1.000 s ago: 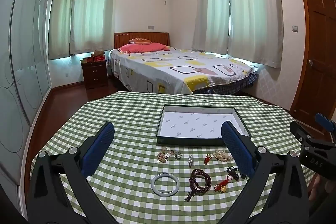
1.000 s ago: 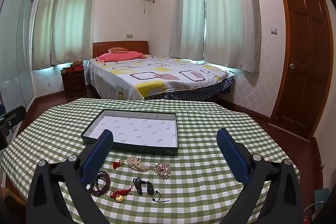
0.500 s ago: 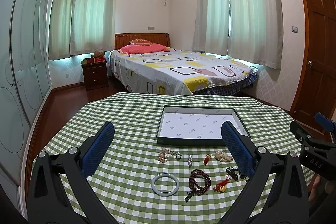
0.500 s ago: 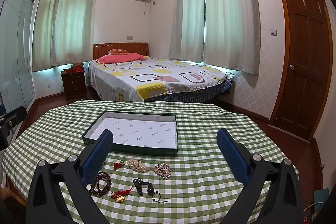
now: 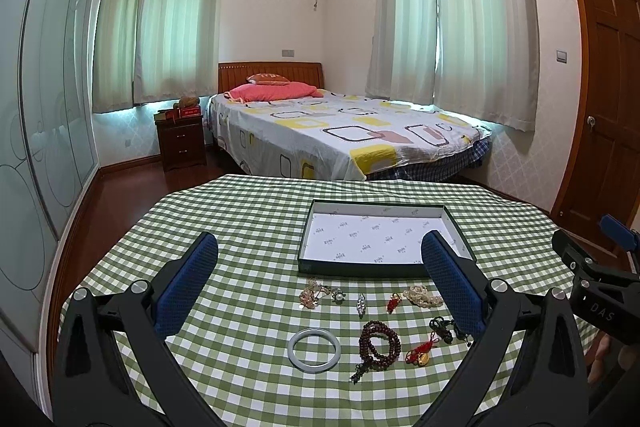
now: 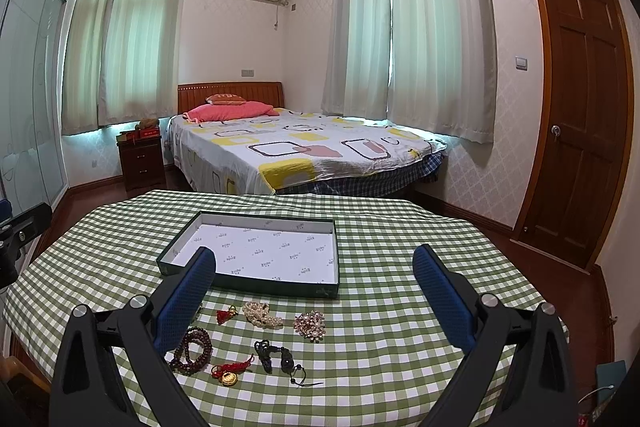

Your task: Organize jewelry

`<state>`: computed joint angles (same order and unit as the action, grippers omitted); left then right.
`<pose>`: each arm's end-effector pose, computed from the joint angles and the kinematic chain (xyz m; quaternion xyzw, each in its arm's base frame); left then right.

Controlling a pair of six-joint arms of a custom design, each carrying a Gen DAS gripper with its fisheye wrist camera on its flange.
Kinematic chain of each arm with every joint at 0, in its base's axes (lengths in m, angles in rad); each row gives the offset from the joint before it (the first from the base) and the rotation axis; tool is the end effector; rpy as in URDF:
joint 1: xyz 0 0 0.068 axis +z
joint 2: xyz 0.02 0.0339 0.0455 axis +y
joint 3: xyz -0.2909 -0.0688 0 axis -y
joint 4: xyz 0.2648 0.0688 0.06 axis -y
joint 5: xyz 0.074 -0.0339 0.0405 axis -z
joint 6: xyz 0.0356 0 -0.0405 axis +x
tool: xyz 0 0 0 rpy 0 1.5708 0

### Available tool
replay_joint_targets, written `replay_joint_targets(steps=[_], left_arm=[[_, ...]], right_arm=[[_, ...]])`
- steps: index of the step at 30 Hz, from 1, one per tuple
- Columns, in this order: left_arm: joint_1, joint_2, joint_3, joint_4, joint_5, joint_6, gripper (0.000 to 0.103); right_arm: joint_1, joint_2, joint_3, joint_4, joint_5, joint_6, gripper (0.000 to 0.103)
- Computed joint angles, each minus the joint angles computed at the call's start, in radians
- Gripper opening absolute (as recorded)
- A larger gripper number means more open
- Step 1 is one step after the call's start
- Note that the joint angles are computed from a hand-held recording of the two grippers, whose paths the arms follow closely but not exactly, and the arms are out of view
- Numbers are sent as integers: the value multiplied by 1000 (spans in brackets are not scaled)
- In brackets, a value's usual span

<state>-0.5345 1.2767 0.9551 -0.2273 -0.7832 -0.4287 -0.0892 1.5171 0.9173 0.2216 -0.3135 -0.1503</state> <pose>0.2628 -0.1264 0.3134 -0.1437 0.8150 0.0857 0.5548 0.3566 -0.0209 0.2642 -0.1126 0.8142 0.0620 0.5662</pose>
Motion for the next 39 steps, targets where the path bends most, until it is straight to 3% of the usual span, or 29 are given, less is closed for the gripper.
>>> replay_joint_targets(steps=[39], left_arm=[[5, 14, -14, 5, 15, -16, 99]], right_arm=[[1, -7, 0, -6, 1, -2, 96]])
